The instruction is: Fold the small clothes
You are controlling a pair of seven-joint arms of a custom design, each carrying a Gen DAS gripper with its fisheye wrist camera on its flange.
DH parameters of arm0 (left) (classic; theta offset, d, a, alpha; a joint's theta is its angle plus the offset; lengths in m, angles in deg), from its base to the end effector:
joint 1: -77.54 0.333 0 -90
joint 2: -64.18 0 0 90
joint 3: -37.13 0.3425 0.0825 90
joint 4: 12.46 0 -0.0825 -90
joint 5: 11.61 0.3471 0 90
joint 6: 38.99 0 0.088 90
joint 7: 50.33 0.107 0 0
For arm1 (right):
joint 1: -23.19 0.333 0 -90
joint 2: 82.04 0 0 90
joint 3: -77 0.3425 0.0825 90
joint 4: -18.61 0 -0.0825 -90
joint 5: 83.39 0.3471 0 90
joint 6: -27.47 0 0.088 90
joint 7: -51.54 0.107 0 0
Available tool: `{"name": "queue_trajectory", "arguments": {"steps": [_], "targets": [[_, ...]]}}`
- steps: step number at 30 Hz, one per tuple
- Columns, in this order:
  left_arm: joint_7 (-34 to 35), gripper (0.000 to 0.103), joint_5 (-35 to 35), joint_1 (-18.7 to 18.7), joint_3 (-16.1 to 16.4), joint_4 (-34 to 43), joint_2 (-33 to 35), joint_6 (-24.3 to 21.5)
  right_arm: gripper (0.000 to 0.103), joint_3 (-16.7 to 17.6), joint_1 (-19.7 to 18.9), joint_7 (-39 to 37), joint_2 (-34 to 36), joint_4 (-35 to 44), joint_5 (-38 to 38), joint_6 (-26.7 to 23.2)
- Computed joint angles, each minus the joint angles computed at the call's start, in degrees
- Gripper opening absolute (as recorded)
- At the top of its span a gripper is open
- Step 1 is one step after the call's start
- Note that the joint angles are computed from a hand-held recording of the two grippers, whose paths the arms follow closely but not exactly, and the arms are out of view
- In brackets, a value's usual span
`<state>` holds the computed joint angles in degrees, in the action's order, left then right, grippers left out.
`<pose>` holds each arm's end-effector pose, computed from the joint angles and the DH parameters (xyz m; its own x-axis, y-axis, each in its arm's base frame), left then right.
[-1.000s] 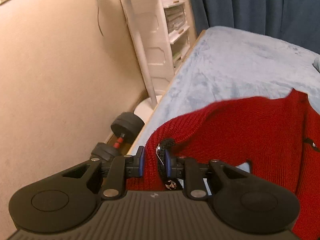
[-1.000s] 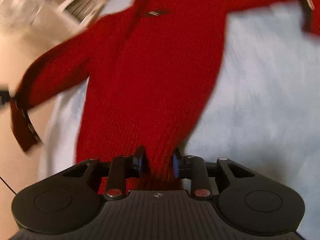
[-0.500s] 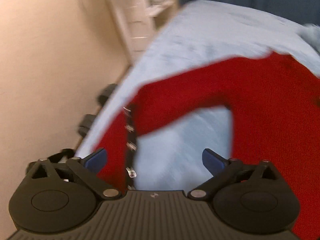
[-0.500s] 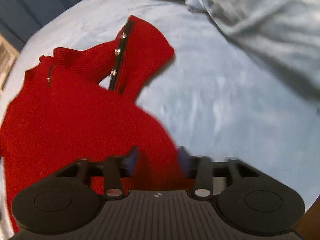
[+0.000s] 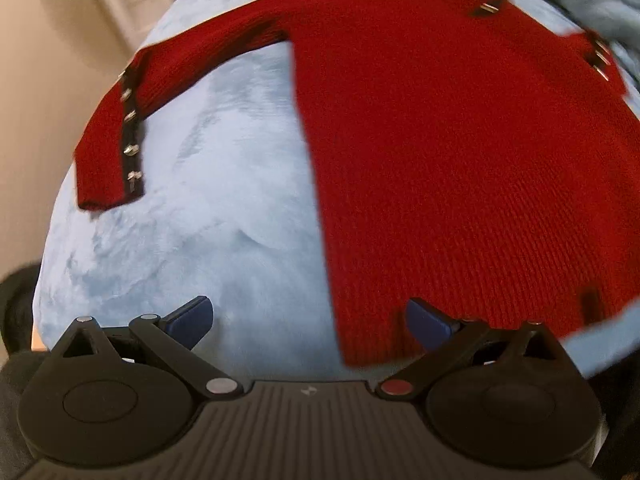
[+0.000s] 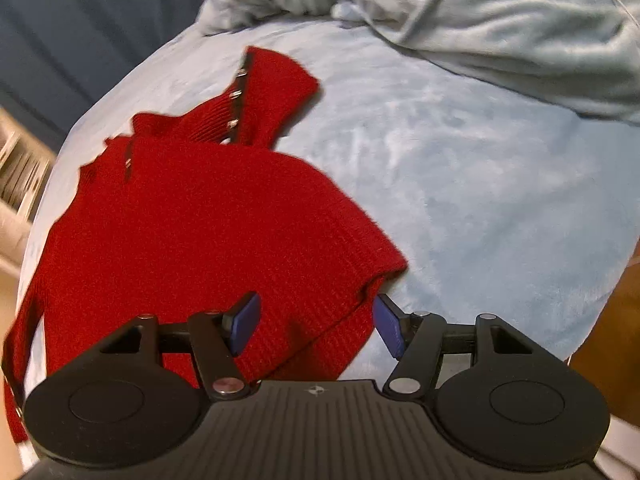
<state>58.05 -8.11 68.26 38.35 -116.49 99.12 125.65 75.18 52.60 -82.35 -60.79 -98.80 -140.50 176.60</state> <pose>0.6719 -0.1009 0.3005 -0.4575 -0.8696 -0.1856 -0.7767 0.4924 -0.3929 0.5153 0.2901 0.3206 -0.7727 -0.5328 -0.3450 -0.3616 0.8162 -0.4506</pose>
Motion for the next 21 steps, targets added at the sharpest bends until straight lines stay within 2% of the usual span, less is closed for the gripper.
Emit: {"name": "queue_trajectory", "arguments": {"steps": [3,5,10,14,16,18,21], "targets": [[6.57,0.103,0.09,2.93,-3.55,-4.29,-1.91,2.56,0.065,0.52,0.67,-1.95,1.35,1.72,0.97,-1.45],[10.99,0.103,-0.72,4.53,-5.99,-5.67,-2.51,1.56,0.065,0.0,1.29,-0.64,1.71,1.76,-0.35,-0.61],[14.15,0.103,-1.79,2.24,-5.84,-7.48,-1.73,4.08,0.065,-1.35,1.27,6.23,1.41,-0.39,-0.95,2.5],[22.79,0.103,-7.04,7.67,-15.09,-7.75,-1.19,5.24,0.065,-2.37,1.8,13.62,0.78,-1.89,-5.28,4.18],[26.55,0.103,-8.22,8.07,-17.37,-8.62,-0.66,8.3,0.065,-1.79,1.21,13.51,0.9,-1.74,-5.45,4.21],[27.04,0.103,-8.14,4.4,-14.87,-7.95,0.49,9.88,0.065,-1.31,0.57,12.49,1.12,-1.52,-5.1,4.61],[24.25,0.103,-7.52,-2.41,-8.42,-5.74,2.54,9.61,0.065,-1.22,0.26,11.89,1.11,-1.68,-4.74,5.11]]}}
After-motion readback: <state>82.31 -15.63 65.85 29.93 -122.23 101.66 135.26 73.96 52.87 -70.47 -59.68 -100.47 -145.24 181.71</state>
